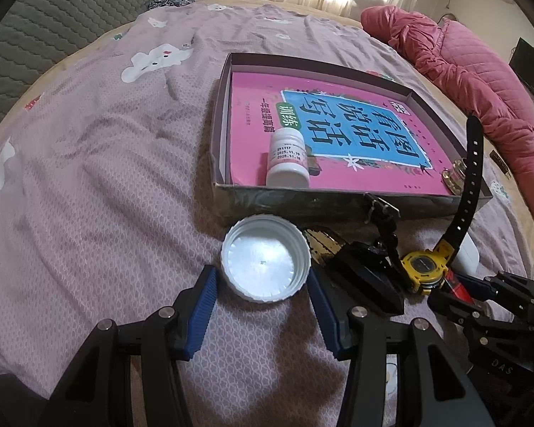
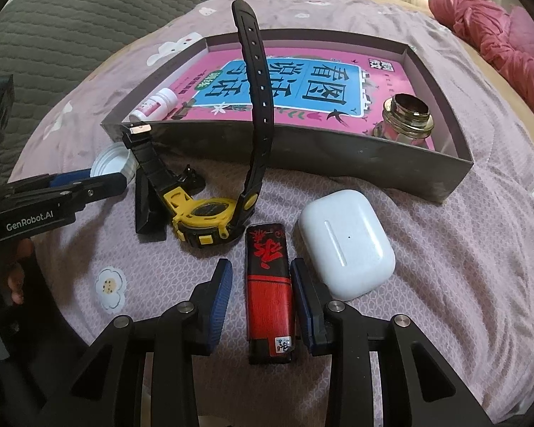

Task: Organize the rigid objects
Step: 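Grasp the red lighter with the right tool while the left tool grasps the white cap, then lift the lighter with the right tool while the left tool lifts the cap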

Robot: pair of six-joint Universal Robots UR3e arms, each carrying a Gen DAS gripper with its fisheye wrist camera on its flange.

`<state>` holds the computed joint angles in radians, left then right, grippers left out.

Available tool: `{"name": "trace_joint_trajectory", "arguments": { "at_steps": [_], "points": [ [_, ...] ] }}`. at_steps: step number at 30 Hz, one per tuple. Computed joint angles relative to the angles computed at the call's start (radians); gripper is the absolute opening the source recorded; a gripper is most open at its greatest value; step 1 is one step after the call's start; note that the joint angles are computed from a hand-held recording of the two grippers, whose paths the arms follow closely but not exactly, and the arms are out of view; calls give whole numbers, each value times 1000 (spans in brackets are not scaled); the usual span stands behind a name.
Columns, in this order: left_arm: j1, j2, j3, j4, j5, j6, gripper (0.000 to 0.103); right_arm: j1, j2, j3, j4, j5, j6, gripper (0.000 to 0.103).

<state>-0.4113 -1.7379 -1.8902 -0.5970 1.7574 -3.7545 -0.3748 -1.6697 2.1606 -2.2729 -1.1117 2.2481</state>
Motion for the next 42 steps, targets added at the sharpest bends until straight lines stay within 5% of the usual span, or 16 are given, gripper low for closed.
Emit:
{"name": "trace_joint_trajectory", "arguments": {
  "at_steps": [14,19,42],
  "points": [
    [22,-26,-5,47,-13,25,52,34,22,9,-57,-21,3,34],
    [8,-39,7,45,9,33,52,50,14,31,-118,-31,17,23],
    [-15,40,-38,118,-6,35,52,-53,-51,-15,56,93,-33,23]
  ]
}}
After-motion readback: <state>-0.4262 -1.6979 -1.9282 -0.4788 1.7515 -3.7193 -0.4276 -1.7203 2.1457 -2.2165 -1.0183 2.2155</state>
